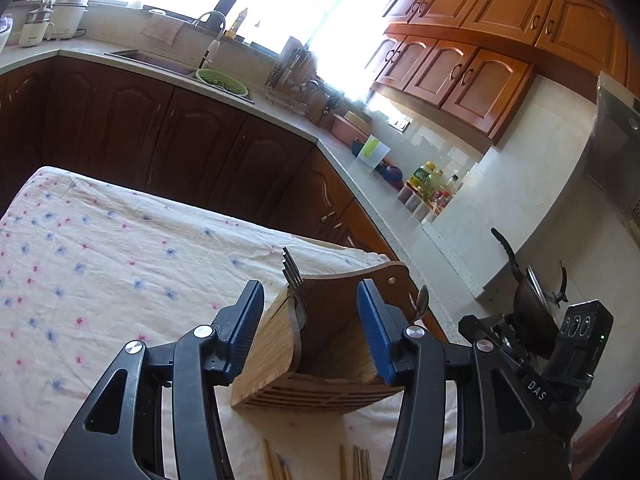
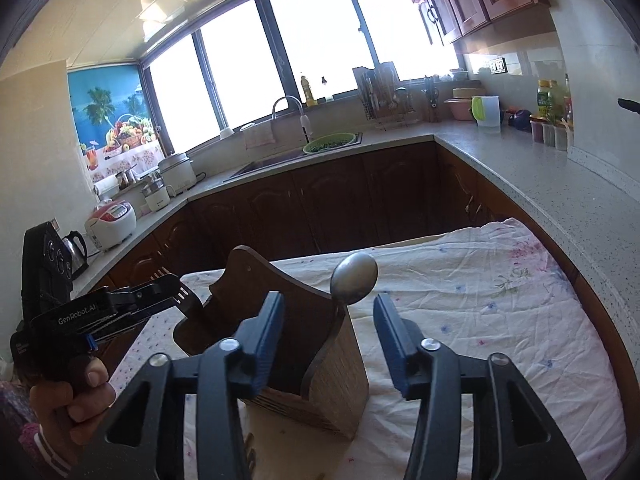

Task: Organize utensils
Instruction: 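Carry the fork and spoon to the wooden holder and drop them in, then move both tools back over the chopsticks on the cloth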

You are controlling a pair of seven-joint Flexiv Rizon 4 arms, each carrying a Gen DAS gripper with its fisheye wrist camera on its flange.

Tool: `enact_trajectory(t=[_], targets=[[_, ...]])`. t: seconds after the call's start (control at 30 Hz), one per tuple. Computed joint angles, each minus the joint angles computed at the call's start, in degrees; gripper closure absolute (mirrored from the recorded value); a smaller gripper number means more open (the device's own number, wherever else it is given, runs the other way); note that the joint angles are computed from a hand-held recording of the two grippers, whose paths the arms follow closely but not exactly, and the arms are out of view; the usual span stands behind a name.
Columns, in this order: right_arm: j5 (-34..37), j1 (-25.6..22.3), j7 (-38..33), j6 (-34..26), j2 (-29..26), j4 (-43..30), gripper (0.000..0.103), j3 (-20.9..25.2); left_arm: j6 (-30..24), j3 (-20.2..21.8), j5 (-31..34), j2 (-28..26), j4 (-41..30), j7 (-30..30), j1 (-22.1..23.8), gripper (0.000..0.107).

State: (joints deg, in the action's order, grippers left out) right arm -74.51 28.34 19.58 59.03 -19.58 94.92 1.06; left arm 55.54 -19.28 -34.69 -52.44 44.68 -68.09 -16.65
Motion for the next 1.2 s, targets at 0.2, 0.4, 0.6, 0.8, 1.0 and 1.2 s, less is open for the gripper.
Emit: enact_trajectory(t=[0.2, 0.4, 0.6, 0.8, 1.0, 1.2], targets=[[-7.7, 0.0, 9.7, -1.7, 4.5, 4.2, 0.005, 0.9, 12.2, -3.6, -5.6, 10.6, 19.0, 3.3, 4.5, 0.019], [-12.0, 0.0, 15.8, -6.8, 8.4, 8.4, 0.002, 5.1, 21.7, -7.2, -12.1, 20.2, 35.4, 10.0, 8.7, 0.018], [-11.2, 1.9, 18.4, -12.7, 11.1, 12.4, 0.002, 9.1, 30.1, -11.2, -22.3, 28.4, 49.1, 20.0, 11.8, 0.017], [-7.4, 4.6, 19.9, -18.5, 12.9, 15.8, 0.002, 12.2, 31.5, -9.5, -31.2, 33.7, 57.2, 26.5, 10.6, 0.017], [-3.1, 7.7, 21.7, -23.2, 13.3, 18.5, 0.002, 14.4, 35.5, -8.0, -40.9, 37.2, 62.6, 35.4, 7.2, 0.017], [0.9, 9.5, 21.3, -23.5, 12.0, 19.3, 0.002, 14.8, 32.3, 0.6, -29.6, 36.8, 64.3, 26.5, 1.7, 0.017]])
